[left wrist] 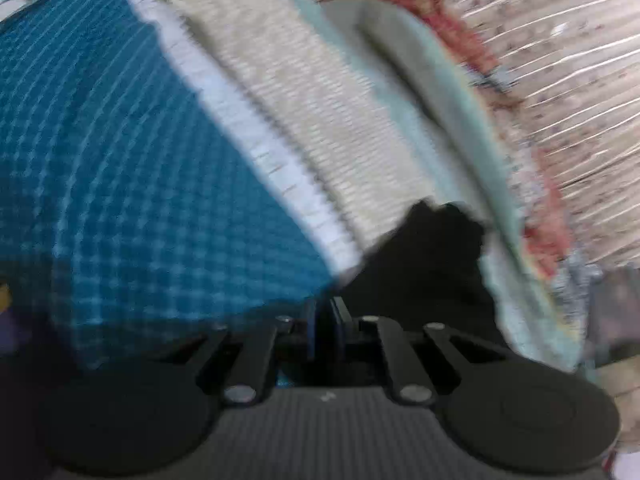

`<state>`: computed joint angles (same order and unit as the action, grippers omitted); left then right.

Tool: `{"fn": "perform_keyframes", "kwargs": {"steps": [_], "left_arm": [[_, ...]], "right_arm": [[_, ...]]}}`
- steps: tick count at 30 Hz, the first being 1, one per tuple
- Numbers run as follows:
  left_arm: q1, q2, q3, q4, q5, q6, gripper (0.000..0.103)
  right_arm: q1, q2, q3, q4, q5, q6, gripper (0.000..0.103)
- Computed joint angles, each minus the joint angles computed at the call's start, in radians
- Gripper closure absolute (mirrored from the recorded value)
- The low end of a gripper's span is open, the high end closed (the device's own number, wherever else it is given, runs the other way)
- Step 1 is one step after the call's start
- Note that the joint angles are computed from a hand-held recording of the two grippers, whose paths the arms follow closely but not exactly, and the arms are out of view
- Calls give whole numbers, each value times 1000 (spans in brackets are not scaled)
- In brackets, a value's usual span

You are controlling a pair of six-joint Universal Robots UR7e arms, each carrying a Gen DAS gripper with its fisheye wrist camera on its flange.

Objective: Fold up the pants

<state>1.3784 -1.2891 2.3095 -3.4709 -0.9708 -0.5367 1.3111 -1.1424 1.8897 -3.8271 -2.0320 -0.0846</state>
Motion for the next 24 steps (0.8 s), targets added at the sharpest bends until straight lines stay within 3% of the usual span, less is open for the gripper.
{"fn": "perform_keyframes", "kwargs": {"steps": [3, 5, 8, 10, 12, 14, 16, 19, 21, 23, 24], "left_arm": [[2, -3, 6, 30, 13, -43, 85], [0, -34, 30, 8, -3, -30, 81], [-29, -72, 64, -91, 28, 19, 69], [-38, -80, 35, -75, 60, 78, 69], [-37, -55, -48, -18, 84, 168, 69], [-24, 8, -163, 16, 62, 280, 69], [-6, 107, -316, 63, 28, 398, 65], [34, 262, -558, 205, -43, 475, 57], [49, 352, -690, 312, -31, 454, 55], [88, 416, -796, 442, -132, 334, 53], [92, 440, -816, 445, -152, 284, 49]], "right_arm": [[-6, -3, -8, 120, -71, -2, 73], [0, 3, -4, 77, -122, -6, 47], [15, 35, -12, -142, -256, -3, 45], [15, 18, -12, -151, -280, 29, 45], [30, 23, -11, -209, -250, -47, 45], [48, 29, -3, -214, -193, -93, 45], [55, 13, 17, -154, -100, -65, 45], [62, 3, 22, -13, 18, -32, 45], [65, -2, 24, 87, 89, 6, 45], [65, -6, 3, 203, 161, 57, 45], [65, -1, -26, 279, 190, 81, 45]]}}
